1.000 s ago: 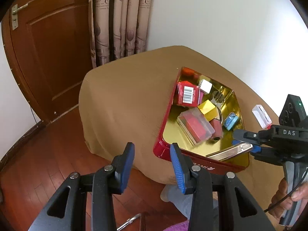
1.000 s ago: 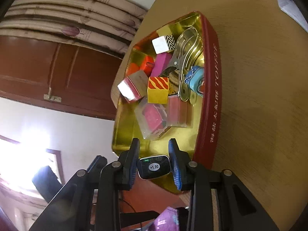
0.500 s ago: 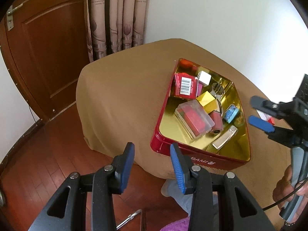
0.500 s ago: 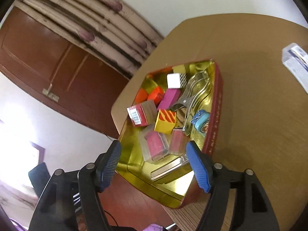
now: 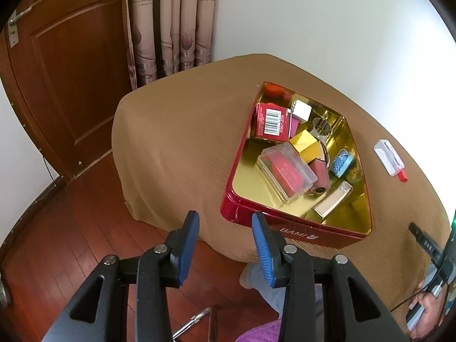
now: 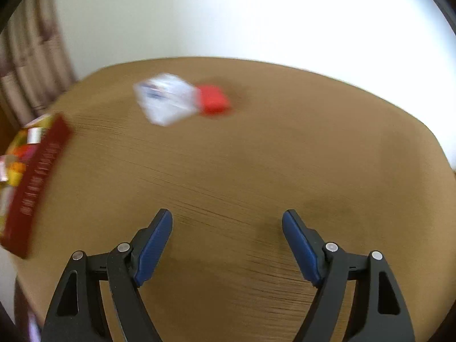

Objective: Organize rigid objects
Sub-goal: 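Grasp the clear plastic box with the right gripper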

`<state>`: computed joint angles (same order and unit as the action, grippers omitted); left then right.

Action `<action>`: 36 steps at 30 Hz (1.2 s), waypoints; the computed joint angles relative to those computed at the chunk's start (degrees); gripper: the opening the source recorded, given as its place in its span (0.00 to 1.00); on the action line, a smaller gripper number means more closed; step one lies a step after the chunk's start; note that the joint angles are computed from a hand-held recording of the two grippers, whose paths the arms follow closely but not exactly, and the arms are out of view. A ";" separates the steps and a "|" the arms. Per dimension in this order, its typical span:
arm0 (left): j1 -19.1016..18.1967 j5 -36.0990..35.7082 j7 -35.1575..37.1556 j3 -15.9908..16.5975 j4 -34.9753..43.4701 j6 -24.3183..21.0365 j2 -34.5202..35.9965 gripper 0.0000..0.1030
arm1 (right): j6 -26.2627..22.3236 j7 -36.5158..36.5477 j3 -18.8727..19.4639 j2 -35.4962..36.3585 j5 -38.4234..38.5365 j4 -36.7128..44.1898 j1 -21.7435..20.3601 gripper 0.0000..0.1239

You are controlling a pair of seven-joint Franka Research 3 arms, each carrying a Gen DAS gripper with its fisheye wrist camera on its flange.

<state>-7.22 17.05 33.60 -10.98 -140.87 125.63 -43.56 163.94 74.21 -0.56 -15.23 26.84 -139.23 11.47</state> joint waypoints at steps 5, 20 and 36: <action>-0.67 0.45 0.59 -0.82 1.00 -0.78 1.51 0.38 | -1.04 -2.16 -2.31 4.13 2.88 4.44 -0.16 0.67; -1.04 6.65 2.00 -2.83 3.85 0.21 4.55 0.38 | -18.17 -22.75 1.44 21.90 -3.42 38.34 0.28 0.83; -1.32 0.01 4.28 0.48 2.16 3.57 4.69 0.38 | -35.80 -14.96 1.40 39.92 -21.91 62.48 3.17 0.82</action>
